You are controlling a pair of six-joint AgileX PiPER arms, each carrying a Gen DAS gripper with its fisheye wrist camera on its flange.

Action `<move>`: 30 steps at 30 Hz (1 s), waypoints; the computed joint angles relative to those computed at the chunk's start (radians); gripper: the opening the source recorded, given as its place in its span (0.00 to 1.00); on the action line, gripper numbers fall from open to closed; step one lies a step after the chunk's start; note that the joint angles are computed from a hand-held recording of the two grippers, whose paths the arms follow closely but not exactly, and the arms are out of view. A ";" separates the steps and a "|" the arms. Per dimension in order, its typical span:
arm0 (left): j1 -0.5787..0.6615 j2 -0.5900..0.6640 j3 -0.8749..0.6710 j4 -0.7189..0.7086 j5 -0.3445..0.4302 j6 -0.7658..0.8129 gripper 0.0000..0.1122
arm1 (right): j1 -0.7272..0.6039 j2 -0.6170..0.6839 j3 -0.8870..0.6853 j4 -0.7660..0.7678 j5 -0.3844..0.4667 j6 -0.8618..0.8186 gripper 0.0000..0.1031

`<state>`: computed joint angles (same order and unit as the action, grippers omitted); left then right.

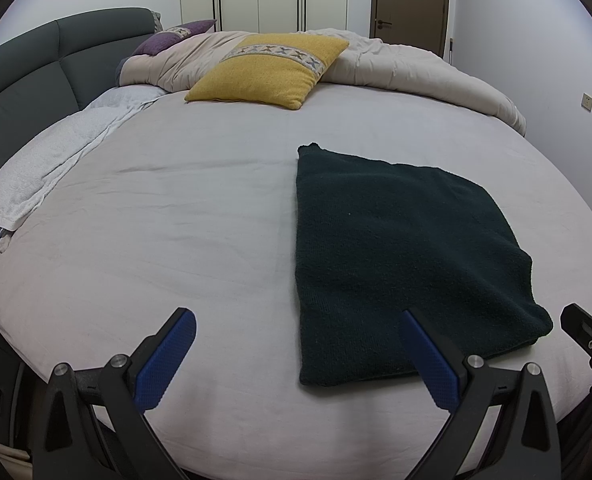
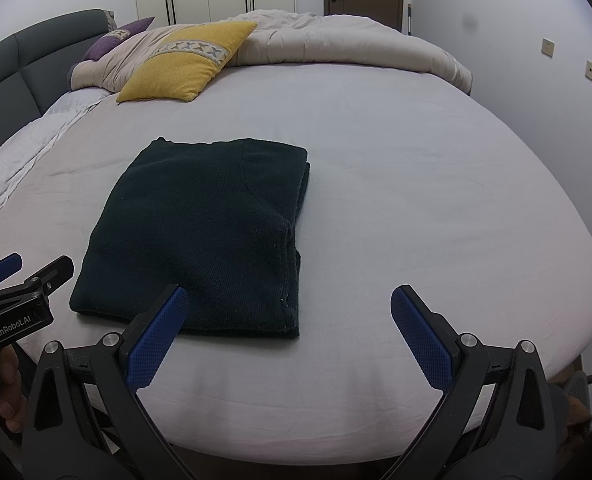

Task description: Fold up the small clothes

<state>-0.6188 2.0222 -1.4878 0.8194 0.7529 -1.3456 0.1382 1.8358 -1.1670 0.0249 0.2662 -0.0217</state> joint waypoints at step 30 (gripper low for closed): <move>-0.008 0.000 0.000 -0.003 0.001 -0.008 0.92 | 0.018 -0.017 0.030 -0.034 -0.009 0.055 1.00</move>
<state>-0.6273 2.0226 -1.4879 0.8167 0.7542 -1.3538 0.1567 1.8190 -1.1367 -0.0088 0.2576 0.0330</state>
